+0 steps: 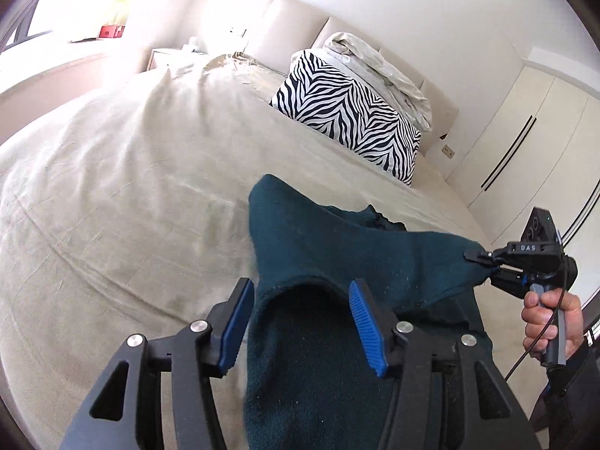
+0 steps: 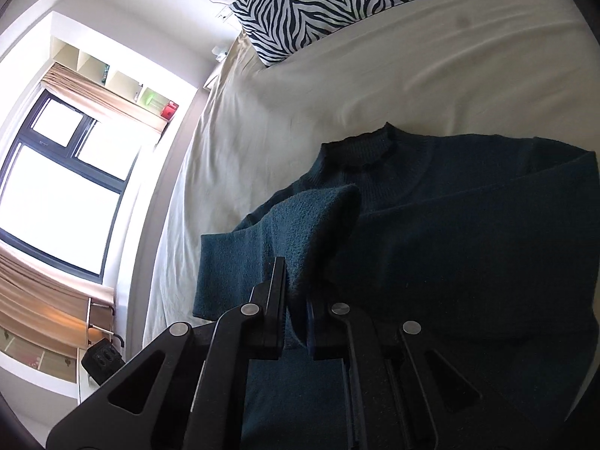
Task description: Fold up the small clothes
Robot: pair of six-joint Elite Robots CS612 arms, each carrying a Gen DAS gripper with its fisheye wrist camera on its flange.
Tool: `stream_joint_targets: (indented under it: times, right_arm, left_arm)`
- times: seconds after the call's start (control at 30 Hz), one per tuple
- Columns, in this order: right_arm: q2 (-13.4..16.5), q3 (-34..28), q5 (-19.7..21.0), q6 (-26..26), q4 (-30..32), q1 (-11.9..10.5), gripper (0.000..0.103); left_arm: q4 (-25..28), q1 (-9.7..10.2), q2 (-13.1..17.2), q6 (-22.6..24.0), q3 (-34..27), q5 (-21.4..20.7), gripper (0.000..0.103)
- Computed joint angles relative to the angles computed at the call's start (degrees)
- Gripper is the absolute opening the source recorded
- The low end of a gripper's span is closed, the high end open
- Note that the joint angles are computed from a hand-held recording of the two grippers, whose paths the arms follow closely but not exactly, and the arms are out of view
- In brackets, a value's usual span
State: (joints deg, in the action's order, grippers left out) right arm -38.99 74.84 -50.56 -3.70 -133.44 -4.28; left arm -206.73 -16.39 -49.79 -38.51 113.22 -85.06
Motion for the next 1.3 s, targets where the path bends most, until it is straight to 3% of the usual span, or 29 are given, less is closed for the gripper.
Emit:
stream_joint_targets:
  times: [0.13,0.3,0.4,0.6,0.73,0.8,0.9,0.97,1.3]
  right_arm:
    - [1.9,-0.1,-1.0,2.6,0.6,-2.5,0.007]
    - [3.1,-0.2,-2.7,3.9,0.2,-3.9,0.007]
    - [3.3,-0.4,-3.3,3.5,0.3,-4.0,0.007]
    - [4.3,-1.0,-3.7,4.3,0.1,-3.5,0.007]
    - [5.8,-2.5,-2.0,5.9,0.8,-3.5,0.007]
    - [6.4,-2.8,-0.4,6.7,1.1,-4.0,0.008]
    - [7.2,-2.8,2.6,8.7,0.7,-4.8,0.009]
    - [7.4,-2.5,4.5,9.2,0.9,-5.2,0.009]
    - [7.0,-1.0,3.7,10.1,-1.4,-5.4,0.011]
  left_arm:
    - [0.8,2.38,0.7,-1.7,-1.7,-2.7,0.044]
    - [2.1,4.48,2.3,-1.7,-5.7,-9.4,0.039]
    - [3.3,5.47,3.9,-2.0,-8.9,-13.7,0.039]
    - [10.4,6.7,8.1,-2.2,-15.8,-21.0,0.036]
    - [13.6,7.93,11.5,-3.7,-20.5,-26.3,0.036]
    - [14.2,9.11,14.0,-7.1,-23.5,-31.2,0.036]
    - [15.3,9.83,16.1,-8.8,-25.8,-32.1,0.022]
    - [14.9,10.11,16.6,-9.3,-26.6,-33.0,0.02]
    - [10.3,8.14,12.2,-4.5,-18.3,-31.2,0.036]
